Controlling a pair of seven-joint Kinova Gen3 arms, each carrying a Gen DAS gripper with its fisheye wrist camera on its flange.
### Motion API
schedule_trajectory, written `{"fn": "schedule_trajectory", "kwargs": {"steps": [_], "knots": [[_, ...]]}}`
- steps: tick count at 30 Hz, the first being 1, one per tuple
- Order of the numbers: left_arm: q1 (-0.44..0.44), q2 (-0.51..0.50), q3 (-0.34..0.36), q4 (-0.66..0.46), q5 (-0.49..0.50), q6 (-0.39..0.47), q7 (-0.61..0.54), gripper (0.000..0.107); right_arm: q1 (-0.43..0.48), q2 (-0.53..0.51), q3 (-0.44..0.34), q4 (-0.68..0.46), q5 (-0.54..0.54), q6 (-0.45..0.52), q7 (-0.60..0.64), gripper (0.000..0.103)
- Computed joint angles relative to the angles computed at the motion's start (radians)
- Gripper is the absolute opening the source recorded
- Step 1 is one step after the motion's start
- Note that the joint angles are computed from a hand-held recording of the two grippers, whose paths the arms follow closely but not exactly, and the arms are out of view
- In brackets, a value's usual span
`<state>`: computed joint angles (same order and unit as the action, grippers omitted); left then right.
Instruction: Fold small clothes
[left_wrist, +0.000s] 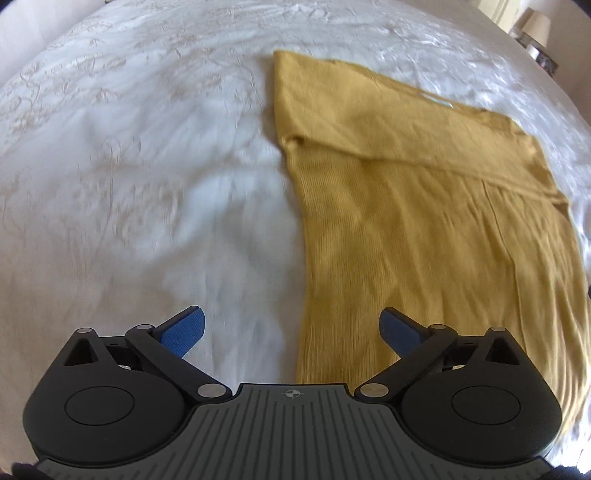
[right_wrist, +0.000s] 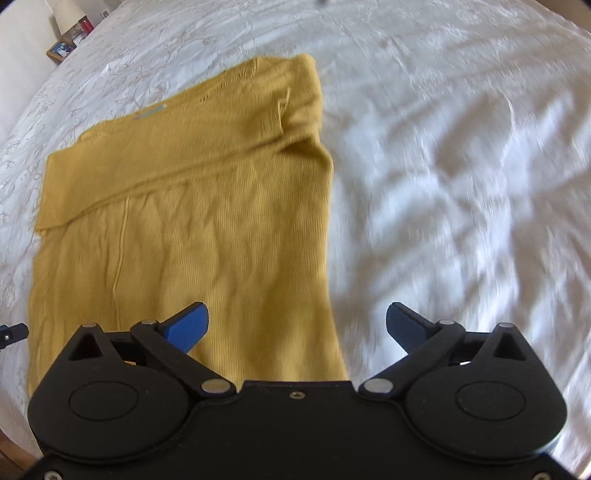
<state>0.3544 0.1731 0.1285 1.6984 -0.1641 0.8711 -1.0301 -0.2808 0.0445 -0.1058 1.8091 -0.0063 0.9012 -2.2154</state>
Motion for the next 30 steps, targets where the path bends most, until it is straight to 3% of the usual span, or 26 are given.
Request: {"fn": "schedule_trajectory", "kwargs": {"steps": [6, 16, 30], "knots": [[0.014, -0.071, 0.024, 0.101, 0.01, -0.02, -0.001, 0.103, -0.016, -0.102, -0.026, 0.111, -0.032, -0.021, -0.039, 0.102], [0.085, -0.121, 0.086, 0.202, -0.07, -0.027, 0.204, 0.103, -0.019, -0.226, -0.022, 0.258, -0.141, -0.056, 0.183, 0.102], [0.16, -0.211, 0.171, 0.282, -0.218, -0.043, 0.422, 0.103, -0.005, -0.353, -0.012, 0.35, -0.21, -0.104, 0.265, 0.102]]}}
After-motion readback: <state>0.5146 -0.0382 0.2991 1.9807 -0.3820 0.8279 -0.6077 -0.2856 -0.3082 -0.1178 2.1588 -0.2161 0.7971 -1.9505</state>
